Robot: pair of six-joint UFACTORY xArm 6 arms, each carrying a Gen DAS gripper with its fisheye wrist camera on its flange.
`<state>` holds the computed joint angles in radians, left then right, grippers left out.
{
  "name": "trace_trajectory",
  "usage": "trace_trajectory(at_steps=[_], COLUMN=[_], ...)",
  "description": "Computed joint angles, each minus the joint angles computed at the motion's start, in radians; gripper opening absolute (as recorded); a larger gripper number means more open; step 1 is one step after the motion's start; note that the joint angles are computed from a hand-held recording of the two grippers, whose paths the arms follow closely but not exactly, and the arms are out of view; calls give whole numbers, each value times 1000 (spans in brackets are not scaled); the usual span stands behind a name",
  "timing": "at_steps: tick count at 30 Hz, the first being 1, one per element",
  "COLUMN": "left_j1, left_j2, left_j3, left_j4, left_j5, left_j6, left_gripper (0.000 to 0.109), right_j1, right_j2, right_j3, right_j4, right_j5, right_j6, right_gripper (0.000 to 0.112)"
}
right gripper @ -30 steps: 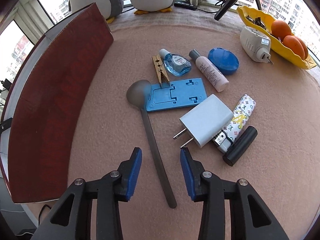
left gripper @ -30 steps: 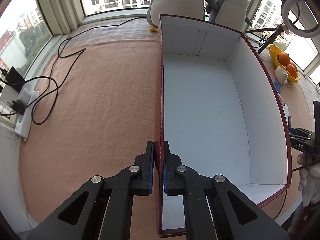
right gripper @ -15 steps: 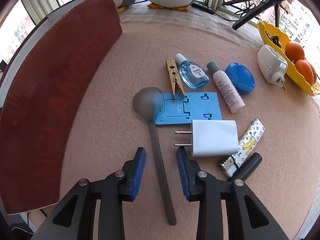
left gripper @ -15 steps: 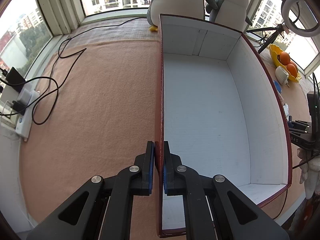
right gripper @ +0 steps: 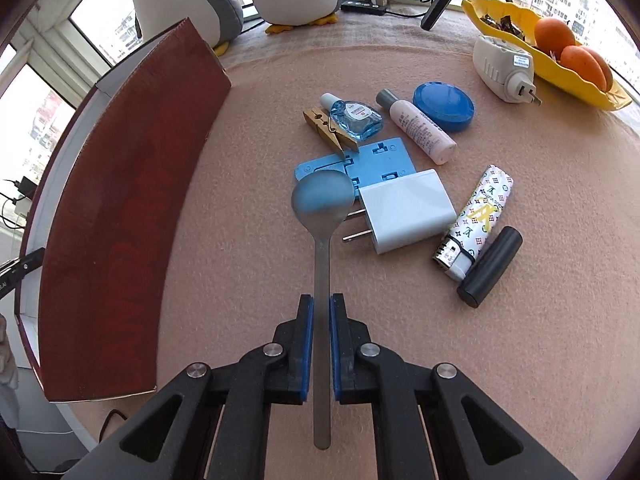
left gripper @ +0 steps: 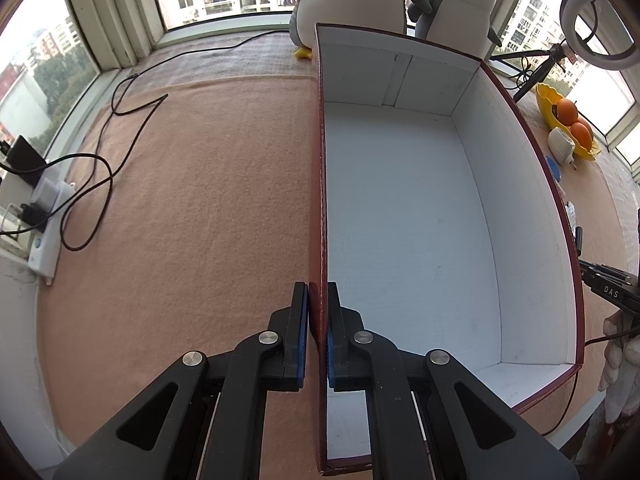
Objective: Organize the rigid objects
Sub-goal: 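Carry the grey spoon into the box and release it with the right gripper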
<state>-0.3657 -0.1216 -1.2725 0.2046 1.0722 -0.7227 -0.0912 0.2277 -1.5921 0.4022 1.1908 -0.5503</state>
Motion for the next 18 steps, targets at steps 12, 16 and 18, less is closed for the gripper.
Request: trace_trajectory(at_steps=[12, 16, 18], left_j1=[-2, -4, -5], left_j2=[-12, -14, -14], left_j3=[17, 20, 19], left_j4=[10, 18, 21], left_j5=[-20, -23, -22], left_j6=[-19, -35, -42], left_gripper=[6, 6, 6], right_j1=[66, 130, 163], right_j2=[-84, -64, -48], right_j3=[-95, -165, -192], right_j4=[107, 136, 145], right_j5=[28, 71, 89], right_j6=[-76, -109, -121], right_gripper=[7, 7, 7])
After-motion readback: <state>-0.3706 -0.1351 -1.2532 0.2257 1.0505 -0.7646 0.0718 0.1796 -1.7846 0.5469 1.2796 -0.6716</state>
